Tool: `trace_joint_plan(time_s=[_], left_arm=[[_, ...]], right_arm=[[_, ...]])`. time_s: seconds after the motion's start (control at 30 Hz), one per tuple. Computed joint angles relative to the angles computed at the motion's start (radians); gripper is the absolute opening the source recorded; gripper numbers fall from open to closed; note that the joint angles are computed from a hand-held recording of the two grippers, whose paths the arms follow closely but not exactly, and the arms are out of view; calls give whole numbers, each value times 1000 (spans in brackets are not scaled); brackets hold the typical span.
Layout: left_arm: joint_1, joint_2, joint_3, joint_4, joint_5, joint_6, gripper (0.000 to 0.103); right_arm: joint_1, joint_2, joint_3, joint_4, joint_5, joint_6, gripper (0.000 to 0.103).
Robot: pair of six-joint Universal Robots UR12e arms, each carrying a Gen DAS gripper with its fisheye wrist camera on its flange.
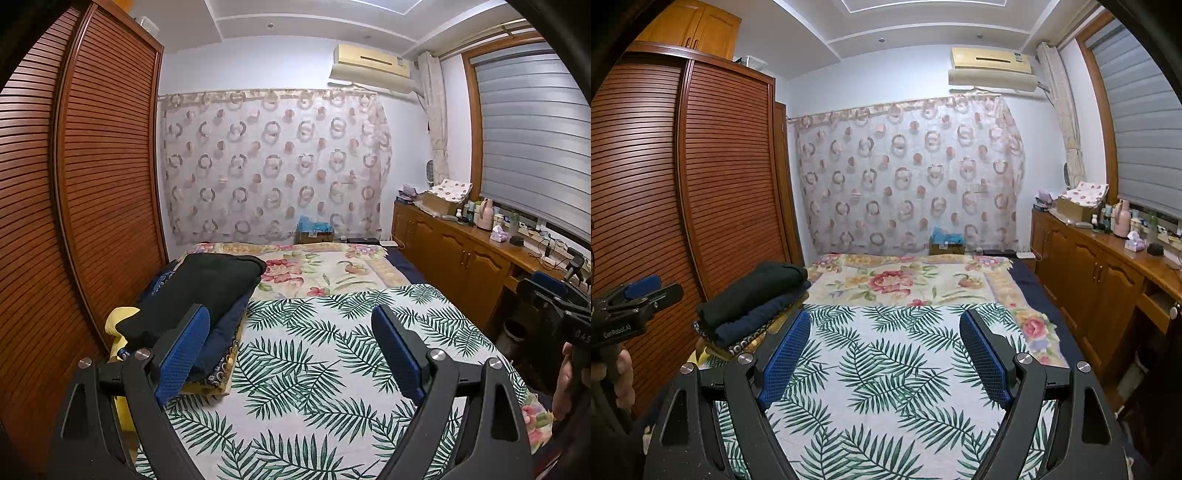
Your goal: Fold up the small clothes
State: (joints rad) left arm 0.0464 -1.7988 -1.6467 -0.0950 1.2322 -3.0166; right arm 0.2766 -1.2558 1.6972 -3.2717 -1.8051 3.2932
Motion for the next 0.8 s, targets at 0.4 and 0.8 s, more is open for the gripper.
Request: trace_joint_plan(time_s=[0.4, 0.8], left_arm=[[-1, 0, 2, -2, 1, 0, 90], [-2, 0, 4, -6, 2, 0, 90]], right_arm=[[-5, -1, 5, -7, 8, -7, 85], [-7, -1, 4, -6, 11, -9, 85]])
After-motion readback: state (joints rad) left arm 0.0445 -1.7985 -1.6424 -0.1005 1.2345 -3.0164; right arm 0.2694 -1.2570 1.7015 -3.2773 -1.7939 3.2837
